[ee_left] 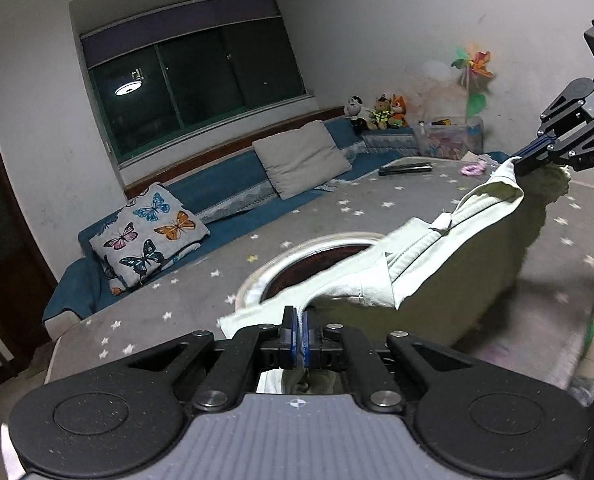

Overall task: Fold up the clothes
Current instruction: 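Lift the shirt with both grippers and carry it to the round drum opening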

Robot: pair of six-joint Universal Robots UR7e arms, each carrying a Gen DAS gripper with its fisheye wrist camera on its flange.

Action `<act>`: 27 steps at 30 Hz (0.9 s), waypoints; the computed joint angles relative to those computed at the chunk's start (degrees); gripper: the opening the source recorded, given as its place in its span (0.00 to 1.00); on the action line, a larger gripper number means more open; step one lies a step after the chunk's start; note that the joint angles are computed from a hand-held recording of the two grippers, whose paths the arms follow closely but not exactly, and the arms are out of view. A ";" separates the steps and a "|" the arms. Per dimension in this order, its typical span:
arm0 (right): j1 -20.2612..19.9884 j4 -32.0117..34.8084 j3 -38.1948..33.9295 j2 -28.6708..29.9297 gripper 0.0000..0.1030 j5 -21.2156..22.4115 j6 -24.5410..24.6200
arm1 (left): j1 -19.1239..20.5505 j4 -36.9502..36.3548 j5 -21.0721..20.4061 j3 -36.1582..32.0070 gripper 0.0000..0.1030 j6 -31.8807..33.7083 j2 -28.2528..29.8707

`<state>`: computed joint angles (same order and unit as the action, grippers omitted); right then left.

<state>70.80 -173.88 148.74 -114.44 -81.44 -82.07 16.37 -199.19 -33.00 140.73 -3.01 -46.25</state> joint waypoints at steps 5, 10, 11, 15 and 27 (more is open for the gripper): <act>4.32 -7.09 -6.53 12.85 0.03 -4.61 3.60 | 9.01 -2.65 -3.33 -7.80 0.03 8.55 2.49; 6.62 -11.73 -13.55 24.77 0.03 -9.97 6.23 | 16.93 0.33 -5.96 -16.50 0.03 13.05 5.63; 6.74 -12.19 -14.96 26.85 0.03 -10.79 6.79 | 18.27 1.21 -6.39 -18.11 0.03 13.36 6.33; 6.80 -13.42 -19.89 33.86 0.03 -13.79 8.37 | 22.71 5.08 -8.00 -23.69 0.03 13.66 8.82; 3.88 -16.15 -29.37 46.67 0.19 -16.70 21.54 | 29.94 13.89 -8.42 -33.48 0.23 7.67 13.89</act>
<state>74.68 -190.03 119.38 -67.77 -98.14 -60.54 46.31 -185.30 -41.42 107.25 4.66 -32.36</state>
